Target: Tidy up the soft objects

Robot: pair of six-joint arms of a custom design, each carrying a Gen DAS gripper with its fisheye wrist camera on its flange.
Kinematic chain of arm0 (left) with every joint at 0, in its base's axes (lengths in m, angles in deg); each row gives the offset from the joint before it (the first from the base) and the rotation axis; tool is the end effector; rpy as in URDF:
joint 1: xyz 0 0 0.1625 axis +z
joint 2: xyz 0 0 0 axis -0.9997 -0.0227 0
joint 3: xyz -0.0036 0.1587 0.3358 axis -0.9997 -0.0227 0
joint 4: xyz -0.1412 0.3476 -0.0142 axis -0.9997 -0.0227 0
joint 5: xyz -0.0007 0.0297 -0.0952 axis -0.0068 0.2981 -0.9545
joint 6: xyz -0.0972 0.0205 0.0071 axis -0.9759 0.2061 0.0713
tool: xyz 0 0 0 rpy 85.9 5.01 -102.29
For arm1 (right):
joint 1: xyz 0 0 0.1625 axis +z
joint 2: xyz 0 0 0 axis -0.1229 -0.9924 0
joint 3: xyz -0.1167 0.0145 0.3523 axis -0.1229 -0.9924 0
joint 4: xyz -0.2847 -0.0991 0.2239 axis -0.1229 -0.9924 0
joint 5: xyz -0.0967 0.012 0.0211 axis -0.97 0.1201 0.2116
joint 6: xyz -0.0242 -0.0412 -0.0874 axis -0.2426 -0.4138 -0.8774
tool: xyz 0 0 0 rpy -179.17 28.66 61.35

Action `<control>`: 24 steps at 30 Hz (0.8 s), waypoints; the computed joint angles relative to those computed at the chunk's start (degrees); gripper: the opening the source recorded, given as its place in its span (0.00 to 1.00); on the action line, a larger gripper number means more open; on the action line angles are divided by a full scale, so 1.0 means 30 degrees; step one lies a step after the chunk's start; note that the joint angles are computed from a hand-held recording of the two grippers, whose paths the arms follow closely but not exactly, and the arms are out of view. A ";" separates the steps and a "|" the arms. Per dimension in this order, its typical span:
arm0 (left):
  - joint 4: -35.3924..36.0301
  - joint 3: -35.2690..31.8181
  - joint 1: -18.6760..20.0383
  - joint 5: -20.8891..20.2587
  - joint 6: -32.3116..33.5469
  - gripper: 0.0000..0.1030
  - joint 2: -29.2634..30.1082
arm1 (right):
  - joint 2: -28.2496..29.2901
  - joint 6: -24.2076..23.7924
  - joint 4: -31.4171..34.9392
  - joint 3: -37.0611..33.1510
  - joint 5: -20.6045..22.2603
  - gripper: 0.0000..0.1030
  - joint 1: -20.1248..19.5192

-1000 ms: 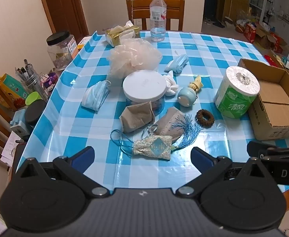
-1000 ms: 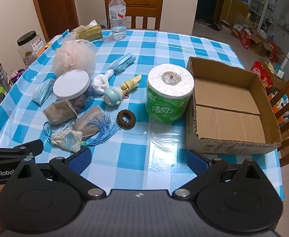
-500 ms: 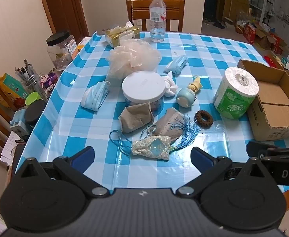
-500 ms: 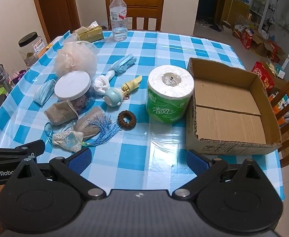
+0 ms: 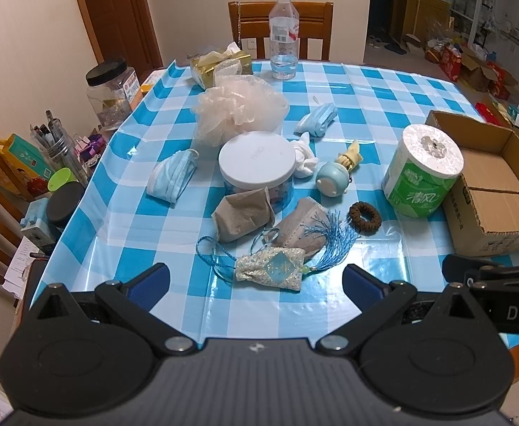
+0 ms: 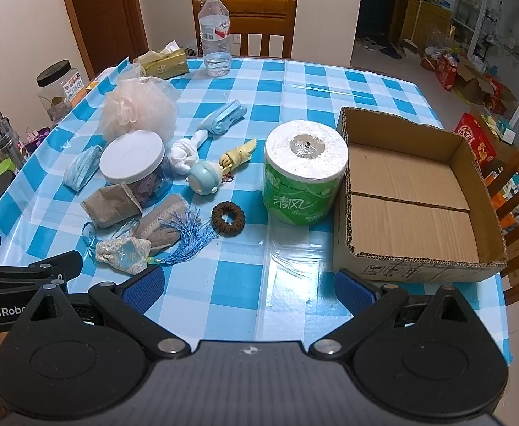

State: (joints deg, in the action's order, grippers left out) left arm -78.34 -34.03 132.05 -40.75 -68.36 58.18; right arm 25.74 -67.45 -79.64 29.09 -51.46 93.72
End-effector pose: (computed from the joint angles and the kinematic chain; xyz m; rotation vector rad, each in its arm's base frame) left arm -0.4028 -0.6856 -0.0262 0.0282 2.1109 -0.7982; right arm 0.0479 -0.7356 0.3249 0.6511 -2.3594 0.5369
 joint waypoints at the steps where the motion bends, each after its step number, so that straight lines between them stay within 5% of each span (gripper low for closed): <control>1: 0.0147 -0.0130 -0.0019 0.0033 -0.0094 0.99 0.0057 | 0.0013 -0.0026 0.0036 -0.0045 0.0055 1.00 -0.0018; 24: 0.2130 -0.1772 -0.0301 0.0631 -0.1845 0.99 0.1009 | -0.0102 -0.0671 0.1050 -0.0702 0.1178 1.00 -0.0415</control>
